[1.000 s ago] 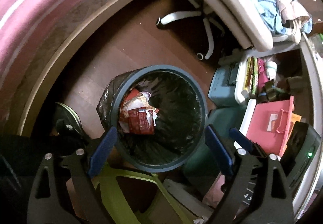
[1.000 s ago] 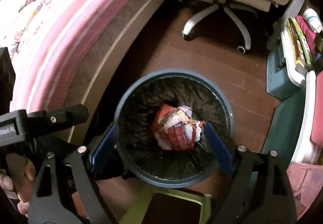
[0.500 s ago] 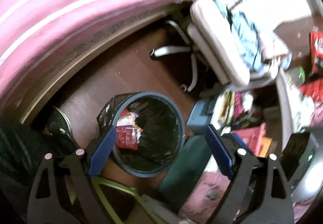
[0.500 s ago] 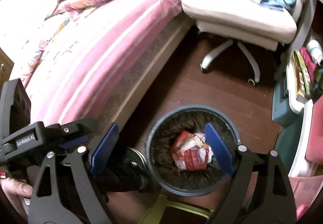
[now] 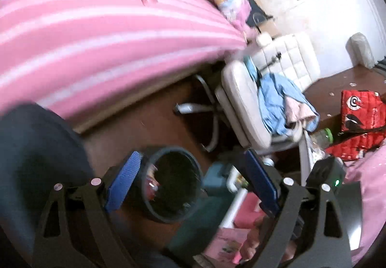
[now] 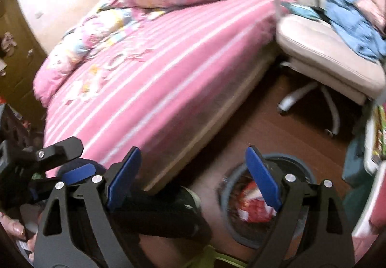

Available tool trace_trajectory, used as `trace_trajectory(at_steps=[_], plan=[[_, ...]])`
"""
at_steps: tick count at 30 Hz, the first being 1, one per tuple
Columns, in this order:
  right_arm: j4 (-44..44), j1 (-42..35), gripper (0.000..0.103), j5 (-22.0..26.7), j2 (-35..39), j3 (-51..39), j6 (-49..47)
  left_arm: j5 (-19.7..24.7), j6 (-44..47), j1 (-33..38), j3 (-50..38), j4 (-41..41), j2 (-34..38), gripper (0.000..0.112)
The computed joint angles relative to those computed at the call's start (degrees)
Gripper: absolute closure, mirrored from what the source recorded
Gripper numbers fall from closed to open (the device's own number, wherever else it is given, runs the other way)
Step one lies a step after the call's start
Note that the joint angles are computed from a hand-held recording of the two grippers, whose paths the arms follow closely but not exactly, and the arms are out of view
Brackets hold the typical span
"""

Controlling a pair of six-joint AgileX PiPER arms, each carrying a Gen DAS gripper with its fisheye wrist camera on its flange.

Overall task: Collect trash
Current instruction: 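Move both open tools back over the bed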

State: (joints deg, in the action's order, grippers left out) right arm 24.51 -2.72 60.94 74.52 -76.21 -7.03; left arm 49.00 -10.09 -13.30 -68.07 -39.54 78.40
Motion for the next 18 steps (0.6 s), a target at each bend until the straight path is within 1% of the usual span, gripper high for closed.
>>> trace_trajectory(at_steps=[1, 4, 5, 8, 12, 18], plan=[[-0.3, 3.2, 0.016, 0.1, 1.5, -2.5, 1.8, 1.1, 0.0, 2.0, 0.0, -0.3, -1.0, 0.026], [-1.7, 9.3, 0.016, 0.2, 4.4, -7.6, 5.2, 4.0, 2.9, 10.1, 0.7, -4.9, -2.7, 0.026], [-2.3, 12.6, 0.016, 0.4, 6.5, -11.0, 6.8, 4.7, 3.7, 12.3, 0.8, -5.8, -3.2, 0.026], [-3.6, 17.8, 0.016, 0.7, 10.2, -16.6, 9.4, 6.8, 5.0, 18.5, -0.4, -6.0, -3.6, 0.026], [-5.1, 23.6, 0.016, 2.5, 17.6, -27.9, 12.9, 9.7, 7.0, 26.3, -3.7, -6.5, -1.4, 0.026], [-7.2, 28.8, 0.016, 7.2, 30.2, -47.1, 17.6, 12.8, 9.3, 33.3, -11.0, -4.3, 5.1, 0.026]])
